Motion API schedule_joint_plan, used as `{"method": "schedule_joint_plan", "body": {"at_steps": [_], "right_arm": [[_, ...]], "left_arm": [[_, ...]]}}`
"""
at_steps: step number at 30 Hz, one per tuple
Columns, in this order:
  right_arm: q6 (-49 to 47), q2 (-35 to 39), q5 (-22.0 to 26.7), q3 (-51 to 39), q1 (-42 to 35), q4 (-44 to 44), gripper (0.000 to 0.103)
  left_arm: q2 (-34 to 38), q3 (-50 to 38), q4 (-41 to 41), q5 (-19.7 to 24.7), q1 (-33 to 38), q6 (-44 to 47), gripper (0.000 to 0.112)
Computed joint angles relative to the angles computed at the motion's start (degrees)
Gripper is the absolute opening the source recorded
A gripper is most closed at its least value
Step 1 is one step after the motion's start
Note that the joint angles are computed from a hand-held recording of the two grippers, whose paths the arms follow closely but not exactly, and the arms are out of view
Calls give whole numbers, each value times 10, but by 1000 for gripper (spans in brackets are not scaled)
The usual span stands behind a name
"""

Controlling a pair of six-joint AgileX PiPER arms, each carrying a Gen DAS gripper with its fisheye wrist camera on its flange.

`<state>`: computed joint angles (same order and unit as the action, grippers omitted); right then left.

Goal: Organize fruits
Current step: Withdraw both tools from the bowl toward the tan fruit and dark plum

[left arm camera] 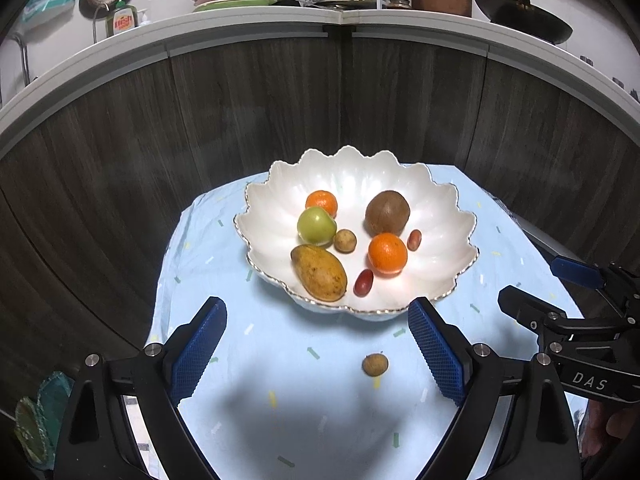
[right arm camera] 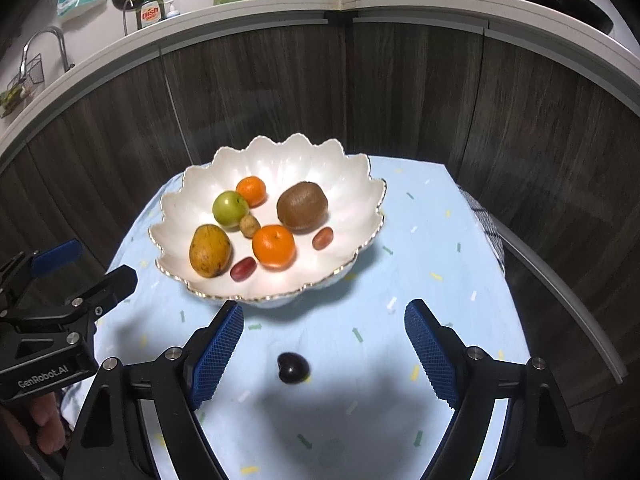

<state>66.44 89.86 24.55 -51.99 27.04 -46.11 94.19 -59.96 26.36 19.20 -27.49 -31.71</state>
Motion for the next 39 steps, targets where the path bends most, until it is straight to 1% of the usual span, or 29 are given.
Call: {"method": "schedule_joint_plan", "body": {"at_steps": [5,10,13,18,21,23,27,29,33,36,38,39], "right_arm": [[74,4,-17,28,10,-74,83],[136,9,-34,53,16,-140,83],[161,11,-39,63,20,-171,83],[202,22,-46,74,23,-221,83],[216,29,-59,80,20,-247,83],[227,35,-56,82,23,-266,83],[218,50,-74,82,16,-269,77],[208,58,-86,81,9,-262,72],[235,69,-102,84,4,-295,70],[272,76,-109,86,4,-339,70],[287,81,-113,86,3,-359,70],[299,82,-115,86,2,-373,69]], "left_arm": [[-1,31,12,-26,-3,-2,93],[5,52,66,-45,-11,-43,91],[12,60,84,-55,-14,-54,88],[22,74,96,-80,-11,-50,87],[32,80,143,-96,-13,-84,85],[40,82,157,-103,-14,-90,82],[54,84,159,-116,-14,-84,78],[63,83,168,-122,-14,-89,78],[75,82,214,-133,-14,-128,76],[85,81,223,-140,-16,-133,73],[88,81,252,-140,-18,-162,71],[90,81,251,-143,-19,-159,68]]}}
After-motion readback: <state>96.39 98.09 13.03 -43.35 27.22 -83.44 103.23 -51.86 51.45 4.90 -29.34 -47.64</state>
